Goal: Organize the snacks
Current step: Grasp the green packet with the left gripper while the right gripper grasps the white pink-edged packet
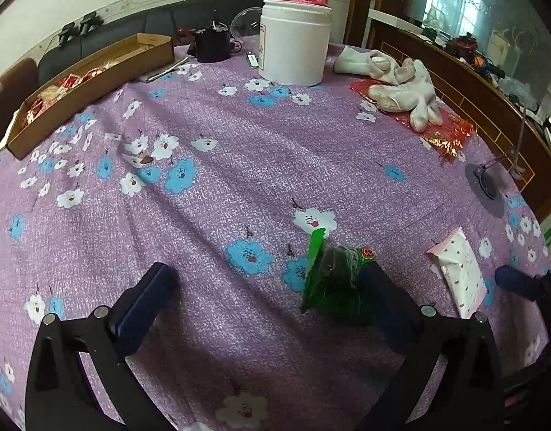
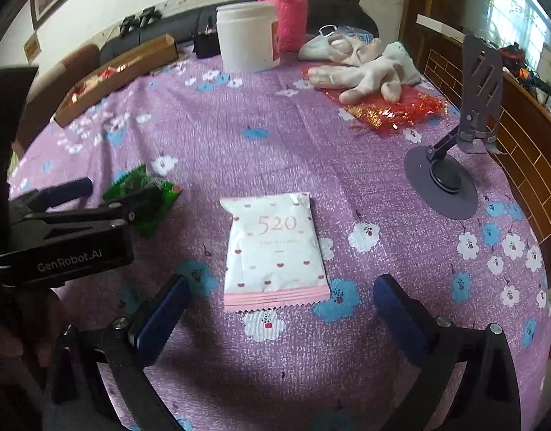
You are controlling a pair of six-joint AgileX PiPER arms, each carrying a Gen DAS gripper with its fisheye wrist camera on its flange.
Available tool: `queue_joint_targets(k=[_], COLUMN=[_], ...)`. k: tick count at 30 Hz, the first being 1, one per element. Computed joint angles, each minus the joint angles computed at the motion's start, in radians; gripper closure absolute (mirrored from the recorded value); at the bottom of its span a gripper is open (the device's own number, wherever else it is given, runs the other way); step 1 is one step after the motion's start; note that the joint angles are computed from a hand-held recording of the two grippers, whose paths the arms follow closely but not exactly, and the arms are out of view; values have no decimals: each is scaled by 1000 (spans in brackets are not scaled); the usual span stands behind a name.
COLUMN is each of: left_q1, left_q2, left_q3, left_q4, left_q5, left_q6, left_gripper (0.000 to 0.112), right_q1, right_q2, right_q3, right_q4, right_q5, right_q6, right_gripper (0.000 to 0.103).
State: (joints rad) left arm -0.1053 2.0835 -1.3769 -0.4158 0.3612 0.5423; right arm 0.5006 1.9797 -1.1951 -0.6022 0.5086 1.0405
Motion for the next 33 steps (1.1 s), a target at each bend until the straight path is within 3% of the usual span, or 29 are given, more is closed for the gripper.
queue_joint_targets(k=[3,7,12,15,18,25,30,32,33], left_q1=[-11,-5,2,2,-12,-51,-71,-73,-74], left_q2=[1,0,-4,-14,-31,-57,-67,-68,-68], left_q3=[1,6,10,26,54,98,118,120,119], left_q4=[51,32,-2,-58,-85,-18,95,121,146], left_q5=[-9,-12,-17,-28,-55,-119,-160,-165,-166], left_q6=[-45,-28,4,70,126,115,14,-13,-40], left_gripper=[9,9,9,21,37,62,68,83,83], right_q1=[16,2,19,24,27,34,33,31,30], right_q2=[-23,18,31,24,15,18,17,17,18], right_q3=[24,-15,-26,-14,-4,-6,-7,-8,-8], right_q4=[-101,-6,-62,-88,-108,-120,-112,-109,-108], right_q5=[-16,11,20,18,13,21,23,22,22], right_q6=[107,20,65,99,125,145,144,142,142], right_gripper=[6,21,23,29,47,49,49,49,49])
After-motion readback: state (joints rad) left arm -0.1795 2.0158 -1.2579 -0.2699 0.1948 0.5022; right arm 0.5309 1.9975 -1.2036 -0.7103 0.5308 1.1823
